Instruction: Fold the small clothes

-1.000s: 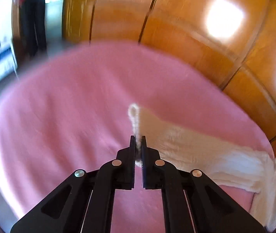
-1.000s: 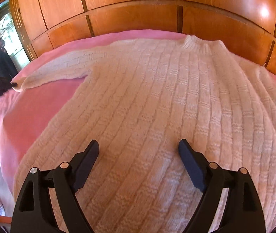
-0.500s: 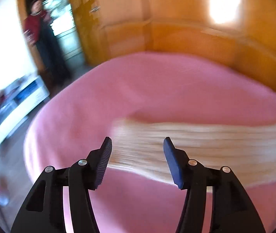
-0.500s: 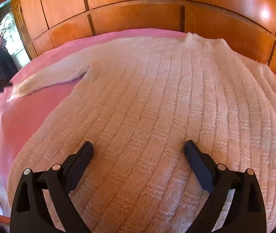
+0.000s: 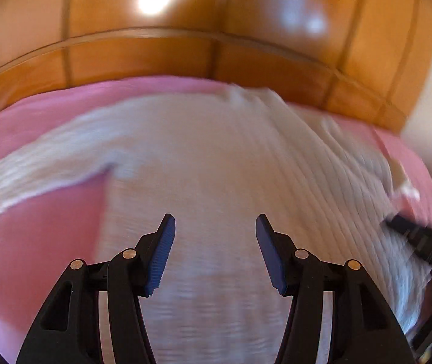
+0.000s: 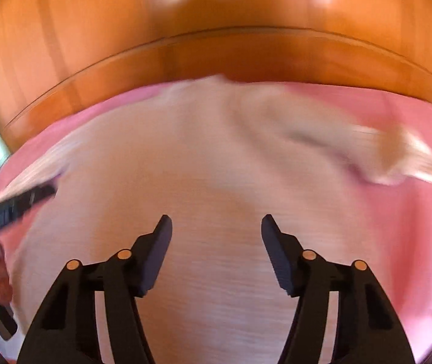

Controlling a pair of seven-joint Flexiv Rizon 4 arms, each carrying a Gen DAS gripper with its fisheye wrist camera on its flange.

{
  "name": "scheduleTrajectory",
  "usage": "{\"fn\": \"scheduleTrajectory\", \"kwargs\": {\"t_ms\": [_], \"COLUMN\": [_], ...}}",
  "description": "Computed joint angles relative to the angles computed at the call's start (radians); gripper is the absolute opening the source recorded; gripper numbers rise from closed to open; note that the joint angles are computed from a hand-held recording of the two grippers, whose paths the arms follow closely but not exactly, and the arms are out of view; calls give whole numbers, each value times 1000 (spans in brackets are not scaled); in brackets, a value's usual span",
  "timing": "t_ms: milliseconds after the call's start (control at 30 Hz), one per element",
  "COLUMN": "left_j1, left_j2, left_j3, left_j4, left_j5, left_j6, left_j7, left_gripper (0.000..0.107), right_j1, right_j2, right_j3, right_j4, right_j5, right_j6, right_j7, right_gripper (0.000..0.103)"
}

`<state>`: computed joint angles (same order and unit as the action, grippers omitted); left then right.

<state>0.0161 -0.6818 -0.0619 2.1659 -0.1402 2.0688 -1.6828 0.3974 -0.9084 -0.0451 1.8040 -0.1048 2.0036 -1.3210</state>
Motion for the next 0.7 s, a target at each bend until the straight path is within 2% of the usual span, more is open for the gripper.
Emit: {"fn": "scheduleTrajectory", "kwargs": {"t_ms": [33,133,200,267,300,400,500,567,633,667,700], "left_j1": [-24,-114,-101,-62,-74,-91,-118,-141,-159,-164,-159], "left_j2": [-22,-59,-82,-90,-95,-97,-97,-98,-105,-107,-104], "left_j3": [10,72,58,36,25,37,61,75,86,88,86], "left_j4": [-18,-65,-75,-95,-83,-68,-65,-68,-81,-85,-80], "left_j5": [-7,-85,-83,-44,-77,-83,-105,-126,-148,-155,-154], "left_j6": [-8,-70,-45,-63,-44,-29,-27,-30,-38,-41,-39], "left_j7": [15,58,56,28,43,42,54,61,69,72,73], "left_gripper": [54,55,60,65,66,68,70,71,73,73,73], "right_j1": [10,92,113,105,91,105,65,21,25,10,-13], "right_j2": [2,-26,-65,-94,-113,-194,-252,-278,-320,-320,-314], "right_j3": [-41,-233,-324,-361,-372,-456,-465,-441,-479,-462,-434], "right_j4": [5,-5,-36,-74,-105,-207,-318,-382,-439,-459,-474], "right_j5": [39,191,229,230,216,177,80,9,-16,-35,-75], "right_j6": [-1,-34,-65,-93,-112,-173,-236,-260,-279,-295,-312], "right_j7": [8,21,35,46,49,57,44,23,34,34,39], "right_gripper": [57,55,55,55,55,55,56,57,58,56,40]}}
